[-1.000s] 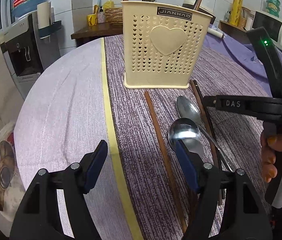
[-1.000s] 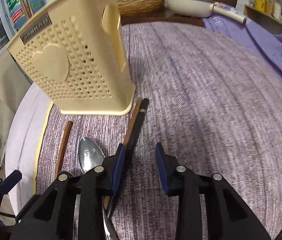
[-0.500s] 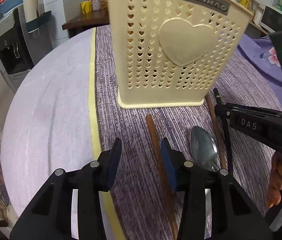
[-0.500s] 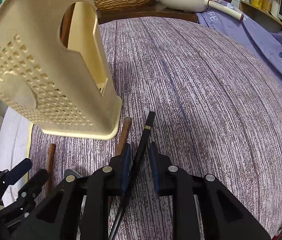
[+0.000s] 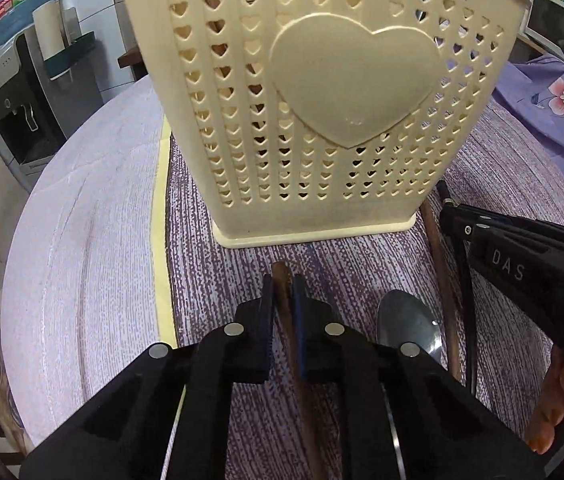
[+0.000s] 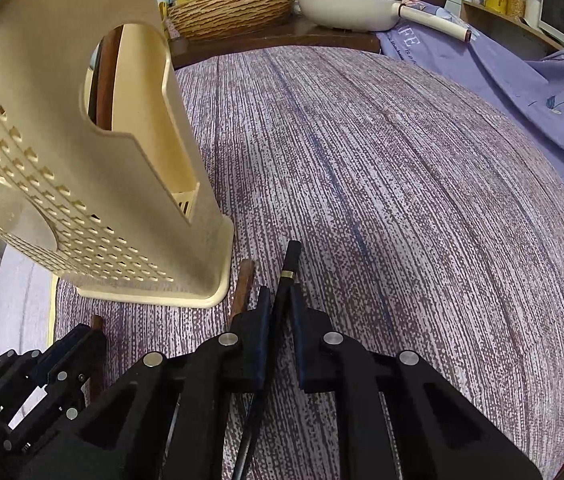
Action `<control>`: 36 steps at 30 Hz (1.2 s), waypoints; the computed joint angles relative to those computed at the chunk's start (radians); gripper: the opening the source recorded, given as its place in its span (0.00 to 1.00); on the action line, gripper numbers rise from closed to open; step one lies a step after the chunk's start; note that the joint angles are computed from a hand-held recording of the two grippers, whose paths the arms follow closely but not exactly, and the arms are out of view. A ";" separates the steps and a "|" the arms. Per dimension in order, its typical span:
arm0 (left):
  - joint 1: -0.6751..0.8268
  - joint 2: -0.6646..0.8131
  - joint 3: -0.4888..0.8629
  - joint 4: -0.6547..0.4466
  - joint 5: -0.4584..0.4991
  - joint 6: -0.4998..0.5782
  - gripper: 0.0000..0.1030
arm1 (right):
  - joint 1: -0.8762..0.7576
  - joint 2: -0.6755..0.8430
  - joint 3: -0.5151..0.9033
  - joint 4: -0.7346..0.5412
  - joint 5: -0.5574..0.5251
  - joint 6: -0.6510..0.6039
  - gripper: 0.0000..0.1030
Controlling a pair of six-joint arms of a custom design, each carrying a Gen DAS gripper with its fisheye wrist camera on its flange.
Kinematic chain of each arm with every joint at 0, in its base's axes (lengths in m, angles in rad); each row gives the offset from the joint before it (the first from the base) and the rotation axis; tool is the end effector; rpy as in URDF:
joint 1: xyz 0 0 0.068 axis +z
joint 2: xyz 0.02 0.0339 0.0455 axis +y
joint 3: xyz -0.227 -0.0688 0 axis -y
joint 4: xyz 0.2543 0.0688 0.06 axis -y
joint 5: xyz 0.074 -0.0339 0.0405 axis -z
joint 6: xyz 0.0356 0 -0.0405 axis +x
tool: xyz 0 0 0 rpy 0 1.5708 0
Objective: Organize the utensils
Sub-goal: 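Lift the wooden chopstick with the left tool while the right tool lifts the black chopstick into the holder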
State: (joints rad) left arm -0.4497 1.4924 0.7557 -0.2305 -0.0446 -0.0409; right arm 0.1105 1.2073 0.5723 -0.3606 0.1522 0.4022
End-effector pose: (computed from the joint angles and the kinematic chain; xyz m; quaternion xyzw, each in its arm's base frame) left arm 0.2646 -0.1260 0.1232 0.1873 0.9360 -0.0515 0.2934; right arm 0.2381 0.0210 0.1315 0.1603 0.9429 0.0012 0.2921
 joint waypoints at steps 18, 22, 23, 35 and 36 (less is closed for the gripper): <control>0.135 -0.346 -0.101 -0.005 0.139 -0.041 0.07 | -0.131 -0.706 -0.219 -0.064 -0.043 -0.063 0.07; 0.178 -0.505 -0.113 -0.057 0.185 -0.048 0.07 | -0.180 -0.872 -0.200 -0.158 -0.081 -0.128 0.07; 0.189 -0.545 -0.119 -0.070 0.195 -0.047 0.07 | -0.192 -0.902 -0.194 -0.176 -0.092 -0.145 0.07; 0.147 -0.879 -0.077 -0.265 0.179 -0.061 0.07 | -0.163 -1.073 -0.039 -0.378 -0.136 -0.197 0.07; 0.152 -0.879 -0.070 -0.268 0.184 -0.059 0.07 | -0.150 -1.075 -0.031 -0.384 -0.130 -0.195 0.07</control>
State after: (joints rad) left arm -0.2982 0.6135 0.6855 -0.4982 0.1390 -0.0996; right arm -0.0393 0.1325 0.5408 -0.7441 0.0220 0.2073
